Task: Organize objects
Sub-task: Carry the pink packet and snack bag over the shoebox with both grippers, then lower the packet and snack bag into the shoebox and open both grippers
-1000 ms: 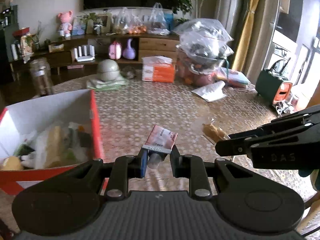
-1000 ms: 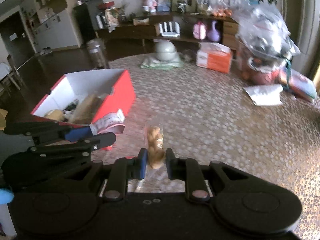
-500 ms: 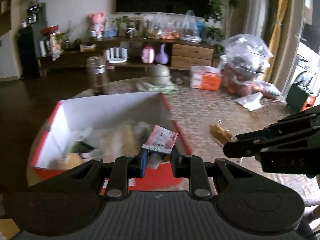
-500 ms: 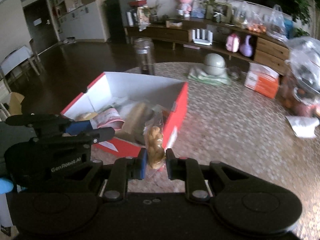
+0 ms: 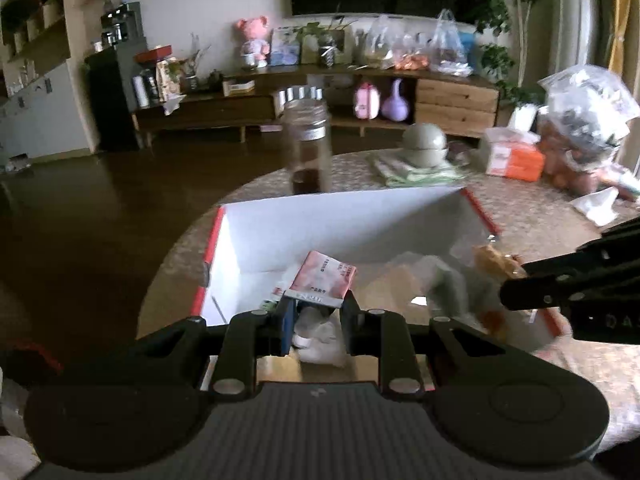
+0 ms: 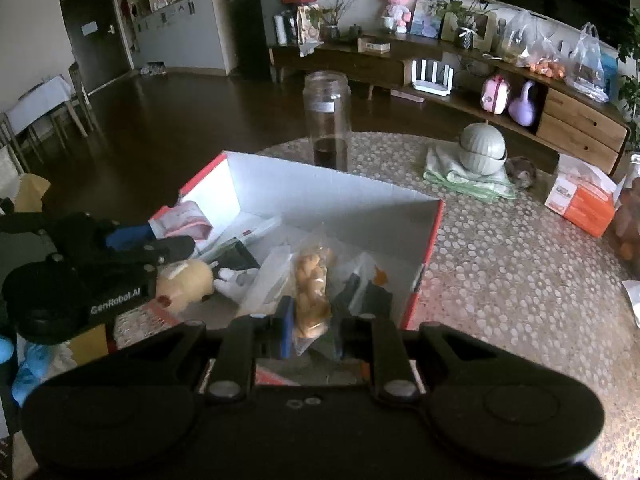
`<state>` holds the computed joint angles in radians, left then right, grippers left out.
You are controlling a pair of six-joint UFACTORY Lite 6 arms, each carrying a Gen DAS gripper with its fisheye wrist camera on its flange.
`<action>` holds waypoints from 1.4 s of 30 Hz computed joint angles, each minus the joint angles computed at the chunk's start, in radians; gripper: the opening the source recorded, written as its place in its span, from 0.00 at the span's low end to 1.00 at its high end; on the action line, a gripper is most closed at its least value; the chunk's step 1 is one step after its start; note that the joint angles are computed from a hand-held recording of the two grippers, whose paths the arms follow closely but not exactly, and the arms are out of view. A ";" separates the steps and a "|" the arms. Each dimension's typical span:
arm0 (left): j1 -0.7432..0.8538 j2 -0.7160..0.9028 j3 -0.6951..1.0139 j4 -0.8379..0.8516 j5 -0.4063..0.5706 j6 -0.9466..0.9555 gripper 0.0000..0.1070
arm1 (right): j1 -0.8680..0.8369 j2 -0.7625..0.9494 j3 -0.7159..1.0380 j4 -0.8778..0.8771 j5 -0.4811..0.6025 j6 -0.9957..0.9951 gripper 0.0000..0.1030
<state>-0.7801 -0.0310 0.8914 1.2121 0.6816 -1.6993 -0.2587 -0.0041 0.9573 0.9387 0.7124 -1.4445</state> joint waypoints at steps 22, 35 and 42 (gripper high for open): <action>0.232 0.383 0.248 -0.286 -0.236 0.407 0.21 | 0.097 0.145 -0.011 -0.031 -0.205 0.031 0.28; 0.193 0.196 0.067 -0.134 -0.233 0.181 0.71 | 0.022 0.063 -0.054 0.032 -0.105 -0.054 0.50; 0.154 0.034 -0.031 -0.165 -0.203 0.160 0.71 | -0.049 -0.034 -0.106 0.078 -0.015 -0.131 0.62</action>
